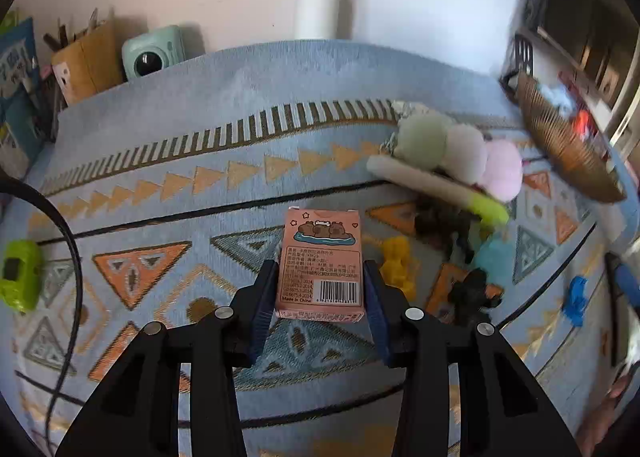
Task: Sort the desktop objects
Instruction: 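Grasp the pink capybara-printed box with the left tool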
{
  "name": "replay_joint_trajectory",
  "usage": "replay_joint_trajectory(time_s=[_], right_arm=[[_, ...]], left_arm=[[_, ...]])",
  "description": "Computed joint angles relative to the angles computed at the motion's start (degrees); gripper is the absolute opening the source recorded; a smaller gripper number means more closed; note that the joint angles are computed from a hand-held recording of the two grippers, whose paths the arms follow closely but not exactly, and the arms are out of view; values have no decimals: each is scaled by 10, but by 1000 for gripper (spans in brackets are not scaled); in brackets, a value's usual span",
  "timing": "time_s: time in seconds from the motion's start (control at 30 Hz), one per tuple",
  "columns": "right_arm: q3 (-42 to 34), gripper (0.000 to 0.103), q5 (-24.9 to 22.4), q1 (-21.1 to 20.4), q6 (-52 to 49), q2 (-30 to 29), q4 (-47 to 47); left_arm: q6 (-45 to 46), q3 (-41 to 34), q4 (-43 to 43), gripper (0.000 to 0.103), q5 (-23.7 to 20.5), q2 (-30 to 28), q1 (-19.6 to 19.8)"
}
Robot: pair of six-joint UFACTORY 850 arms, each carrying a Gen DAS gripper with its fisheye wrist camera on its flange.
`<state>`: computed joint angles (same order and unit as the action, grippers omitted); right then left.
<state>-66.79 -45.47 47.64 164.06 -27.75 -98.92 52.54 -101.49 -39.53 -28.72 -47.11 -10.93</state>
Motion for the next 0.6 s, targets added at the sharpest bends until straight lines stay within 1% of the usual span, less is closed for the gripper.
replay_joint_trajectory(time_s=[0.03,0.07,0.13,0.17,0.2,0.27,0.37,0.43,0.5,0.53,0.57,0.6], right_arm=[[-2,103,2,0,-5,-1,4],[-3,103,3,-1,-8,-1,6],[-5,103,3,0,-15,-3,12],[-6,103,3,0,-17,-3,13],[-6,103,2,0,-18,-3,14],[-5,103,-4,2,-18,-3,16],[-3,103,-5,2,-17,-2,11],[-14,103,1,0,-49,-8,40],[-44,103,7,-5,-122,-23,117],[-60,103,18,-10,-166,-31,154],[-72,103,28,-14,-201,-38,181],[-87,103,37,-17,-246,-46,215]], left_arm=[[-10,-7,9,41,-4,-6,-2],[-5,-7,8,42,5,-7,-6],[4,1,16,42,39,-5,-16],[18,8,5,41,53,-3,-18],[20,8,-2,39,53,-3,-18],[26,11,-21,37,47,-1,-13],[77,38,-107,37,35,20,8],[140,72,-191,37,39,42,23],[197,99,-267,37,38,55,36],[237,112,-320,37,31,59,44],[256,116,-349,37,24,59,49],[252,115,-358,37,14,54,55]])
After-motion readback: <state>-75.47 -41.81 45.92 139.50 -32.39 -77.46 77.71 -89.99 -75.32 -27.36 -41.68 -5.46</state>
